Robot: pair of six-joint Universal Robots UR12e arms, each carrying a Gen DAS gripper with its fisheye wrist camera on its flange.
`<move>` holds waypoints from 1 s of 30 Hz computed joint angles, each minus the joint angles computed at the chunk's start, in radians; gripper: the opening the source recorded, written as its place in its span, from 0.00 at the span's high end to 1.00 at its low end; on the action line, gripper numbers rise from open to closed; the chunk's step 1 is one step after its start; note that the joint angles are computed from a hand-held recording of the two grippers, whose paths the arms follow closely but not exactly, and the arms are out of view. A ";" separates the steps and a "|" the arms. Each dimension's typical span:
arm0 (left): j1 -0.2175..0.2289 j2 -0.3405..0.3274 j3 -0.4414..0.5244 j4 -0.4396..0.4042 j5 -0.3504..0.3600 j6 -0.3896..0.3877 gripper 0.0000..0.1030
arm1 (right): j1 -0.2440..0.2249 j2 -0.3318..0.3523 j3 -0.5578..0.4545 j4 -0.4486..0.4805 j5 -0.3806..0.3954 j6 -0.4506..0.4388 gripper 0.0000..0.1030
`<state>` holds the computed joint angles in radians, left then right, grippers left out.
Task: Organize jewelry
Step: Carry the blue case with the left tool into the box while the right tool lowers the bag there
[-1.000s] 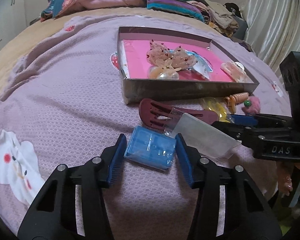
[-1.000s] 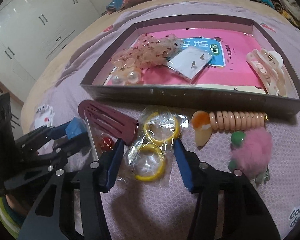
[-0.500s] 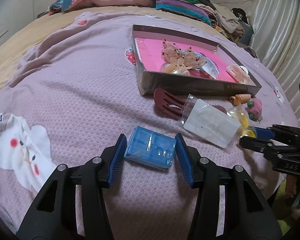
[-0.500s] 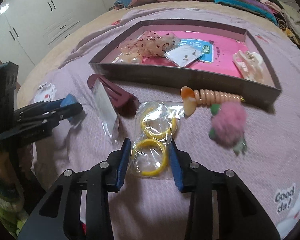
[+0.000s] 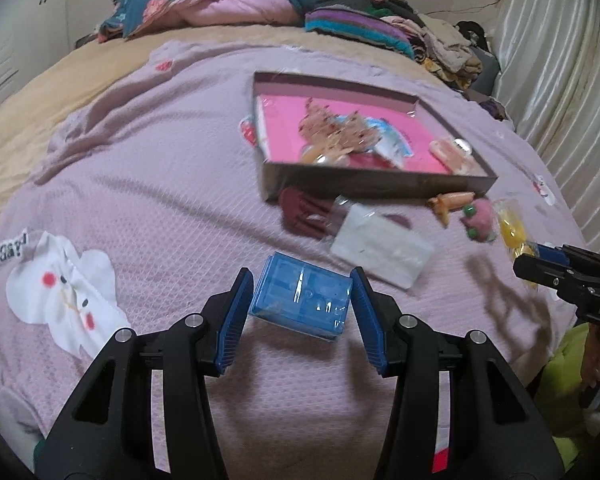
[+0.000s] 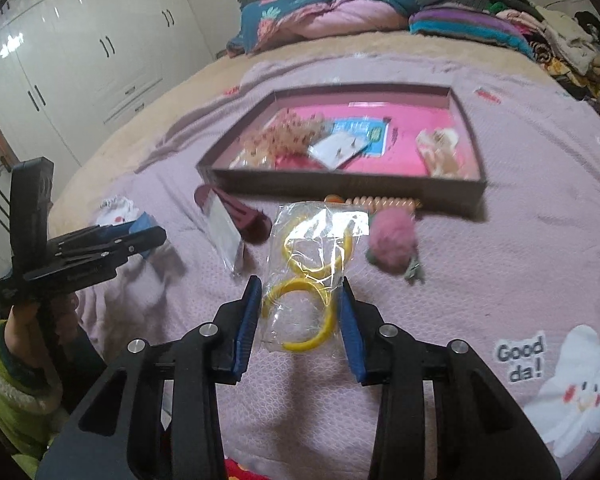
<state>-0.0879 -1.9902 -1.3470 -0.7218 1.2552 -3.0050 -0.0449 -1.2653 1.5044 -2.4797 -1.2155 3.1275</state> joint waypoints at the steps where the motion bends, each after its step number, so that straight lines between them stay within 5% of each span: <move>1: -0.002 0.000 0.004 0.000 -0.003 0.003 0.60 | -0.004 -0.005 0.004 -0.011 0.003 0.003 0.65; 30: -0.079 -0.100 0.219 -0.044 -0.057 0.037 0.60 | -0.054 -0.042 0.021 -0.181 -0.058 0.086 0.65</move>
<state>-0.1665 -2.0899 -1.1283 -0.7658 1.1981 -2.9680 -0.0991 -1.3075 1.5252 -2.6603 -1.2732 3.2135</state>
